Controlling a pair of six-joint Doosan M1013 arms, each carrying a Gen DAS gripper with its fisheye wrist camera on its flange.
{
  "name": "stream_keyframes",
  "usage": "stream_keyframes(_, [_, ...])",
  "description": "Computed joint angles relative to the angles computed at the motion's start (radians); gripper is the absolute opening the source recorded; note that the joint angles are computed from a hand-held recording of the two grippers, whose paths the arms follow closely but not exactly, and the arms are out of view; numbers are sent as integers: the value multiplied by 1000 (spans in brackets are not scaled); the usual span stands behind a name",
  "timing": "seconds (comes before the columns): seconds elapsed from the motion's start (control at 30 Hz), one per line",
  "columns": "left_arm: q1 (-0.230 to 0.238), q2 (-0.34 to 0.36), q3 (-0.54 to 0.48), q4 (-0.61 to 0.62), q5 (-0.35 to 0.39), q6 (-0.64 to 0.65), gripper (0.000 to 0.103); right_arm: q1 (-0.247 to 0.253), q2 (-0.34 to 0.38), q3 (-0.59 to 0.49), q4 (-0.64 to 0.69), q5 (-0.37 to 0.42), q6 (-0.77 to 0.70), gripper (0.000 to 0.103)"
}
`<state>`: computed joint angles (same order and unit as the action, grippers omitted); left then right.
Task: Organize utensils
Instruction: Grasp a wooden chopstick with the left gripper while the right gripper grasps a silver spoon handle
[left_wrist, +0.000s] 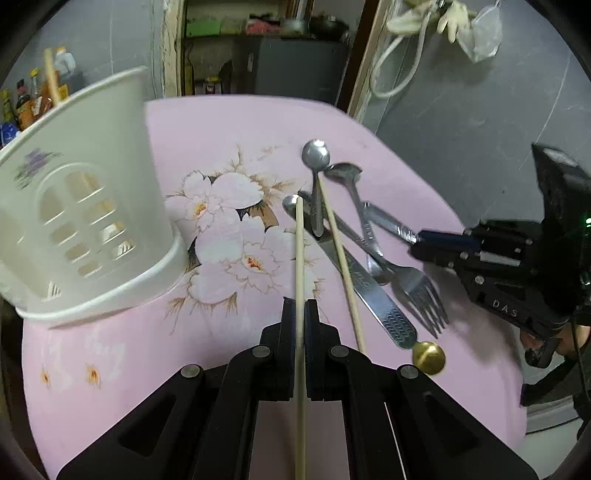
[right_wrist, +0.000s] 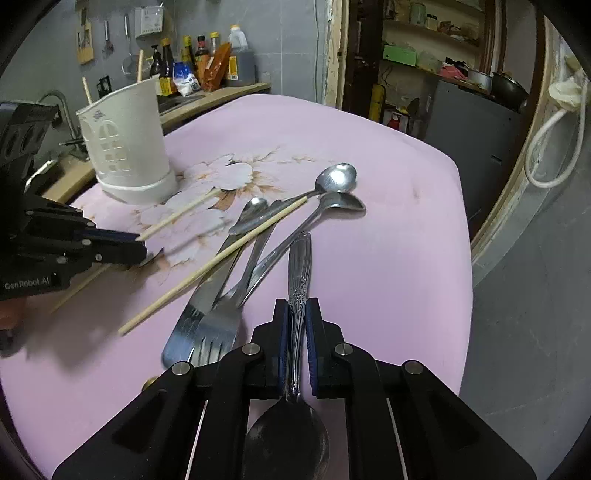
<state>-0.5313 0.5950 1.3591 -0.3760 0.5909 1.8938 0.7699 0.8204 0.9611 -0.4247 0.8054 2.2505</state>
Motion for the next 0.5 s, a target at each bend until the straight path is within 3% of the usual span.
stream_keyframes(0.2, [0,-3,6,-11,44,-42,2,5,-35,57,31,-26,16,7])
stream_keyframes(0.5, [-5,13,-26,48,101,-96,3,30,38,-73,-45,164,-126,14])
